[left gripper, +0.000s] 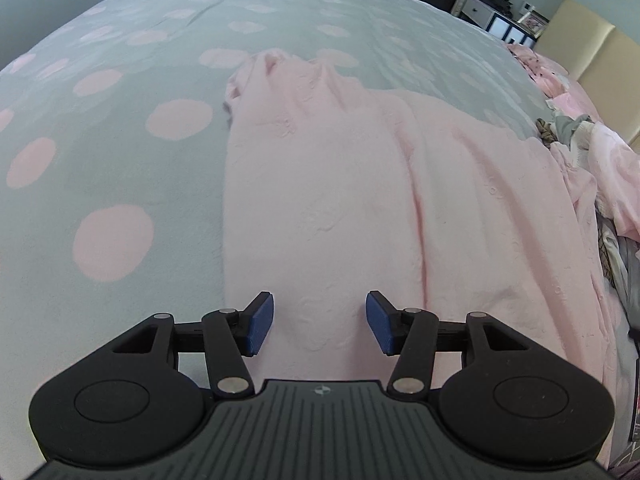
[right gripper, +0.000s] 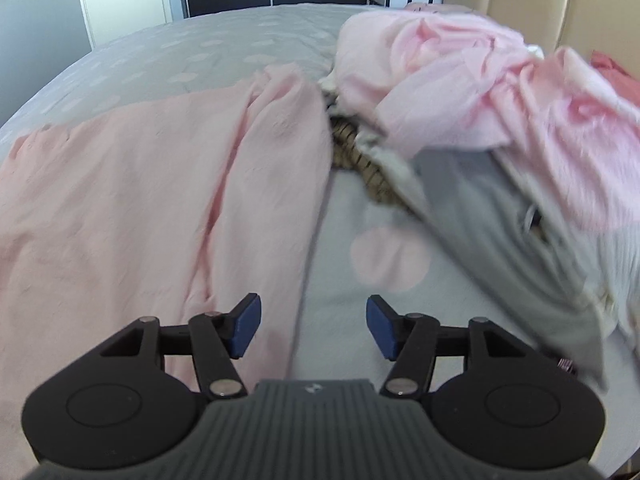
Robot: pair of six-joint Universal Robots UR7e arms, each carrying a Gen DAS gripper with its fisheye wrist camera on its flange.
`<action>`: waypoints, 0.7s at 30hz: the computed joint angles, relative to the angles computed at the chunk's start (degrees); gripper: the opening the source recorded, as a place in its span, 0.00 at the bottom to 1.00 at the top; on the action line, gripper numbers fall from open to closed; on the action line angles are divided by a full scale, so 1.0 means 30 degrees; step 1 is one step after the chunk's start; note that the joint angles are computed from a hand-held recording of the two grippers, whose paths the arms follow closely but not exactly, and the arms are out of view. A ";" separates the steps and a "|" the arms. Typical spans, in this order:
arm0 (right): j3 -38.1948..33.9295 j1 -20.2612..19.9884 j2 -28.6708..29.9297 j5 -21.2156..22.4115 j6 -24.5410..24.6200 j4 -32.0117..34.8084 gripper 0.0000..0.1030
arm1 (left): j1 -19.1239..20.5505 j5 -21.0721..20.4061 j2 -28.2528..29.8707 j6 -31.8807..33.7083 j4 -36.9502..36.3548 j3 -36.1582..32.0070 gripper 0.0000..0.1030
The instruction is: Fold clothes
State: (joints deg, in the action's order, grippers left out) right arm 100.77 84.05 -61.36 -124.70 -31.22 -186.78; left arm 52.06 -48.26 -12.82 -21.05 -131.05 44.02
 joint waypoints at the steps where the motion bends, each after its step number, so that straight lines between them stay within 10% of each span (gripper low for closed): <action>1: -0.0554 -0.0018 0.0187 0.0012 -0.0371 -0.0023 0.59 | -0.0046 0.0054 0.0143 0.0318 -0.0139 -0.0189 0.48; 5: -0.3589 -0.0190 0.1433 0.0306 -0.2147 0.1268 0.20 | -0.0167 0.0199 0.0522 0.0792 -0.0249 -0.0729 0.48; 21: -1.4101 -0.1395 0.8195 -0.0579 -1.5870 0.3855 0.08 | 0.0118 -0.0245 0.2183 0.0544 0.2171 -0.3979 0.48</action>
State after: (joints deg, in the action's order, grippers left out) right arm 58.46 79.86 -36.78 -126.43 -78.83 -175.21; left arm 52.41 -49.00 -6.27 -19.42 -124.54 32.09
